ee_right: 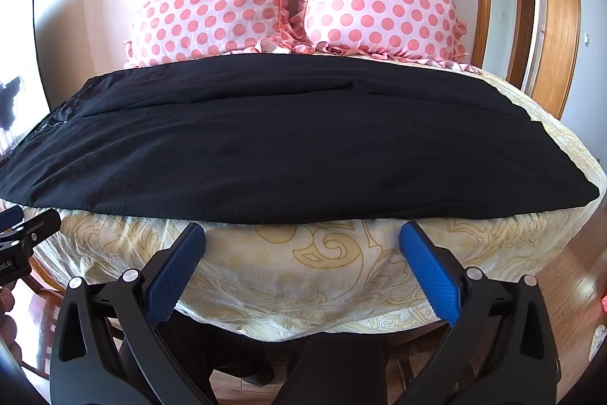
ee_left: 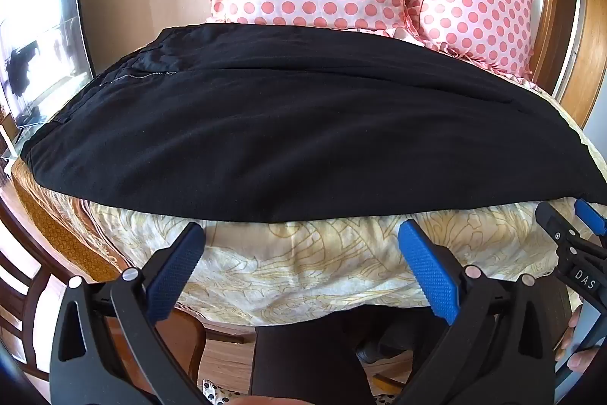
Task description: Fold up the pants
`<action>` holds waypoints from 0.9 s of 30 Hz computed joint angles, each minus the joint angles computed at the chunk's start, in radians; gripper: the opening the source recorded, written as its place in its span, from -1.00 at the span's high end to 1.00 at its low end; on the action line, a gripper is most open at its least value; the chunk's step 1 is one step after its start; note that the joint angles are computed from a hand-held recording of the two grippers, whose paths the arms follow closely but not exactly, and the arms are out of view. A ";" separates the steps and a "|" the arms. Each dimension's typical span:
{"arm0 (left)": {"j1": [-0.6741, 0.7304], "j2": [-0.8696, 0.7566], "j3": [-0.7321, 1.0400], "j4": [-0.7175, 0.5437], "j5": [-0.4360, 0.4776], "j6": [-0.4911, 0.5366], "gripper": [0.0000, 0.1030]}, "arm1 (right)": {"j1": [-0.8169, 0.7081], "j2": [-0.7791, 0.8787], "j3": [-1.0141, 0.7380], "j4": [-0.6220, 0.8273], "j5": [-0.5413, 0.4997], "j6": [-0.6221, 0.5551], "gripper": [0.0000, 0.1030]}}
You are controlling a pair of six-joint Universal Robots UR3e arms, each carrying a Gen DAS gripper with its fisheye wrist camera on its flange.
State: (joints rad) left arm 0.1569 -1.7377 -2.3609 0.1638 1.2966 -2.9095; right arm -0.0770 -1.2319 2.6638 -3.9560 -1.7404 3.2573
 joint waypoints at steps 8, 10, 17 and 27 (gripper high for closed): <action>-0.002 -0.001 0.007 -0.006 0.002 -0.001 -0.97 | -0.004 -0.004 0.001 0.002 0.003 -0.002 -0.97; 0.001 -0.003 -0.003 0.013 -0.002 -0.001 -0.97 | -0.003 0.000 0.002 -0.004 0.003 -0.002 -0.97; 0.000 -0.004 -0.004 0.017 -0.001 -0.001 -0.97 | -0.006 -0.001 0.004 -0.006 0.004 -0.004 -0.97; 0.000 -0.005 -0.004 0.019 -0.002 -0.001 -0.97 | -0.004 -0.001 0.002 -0.003 0.003 -0.003 -0.97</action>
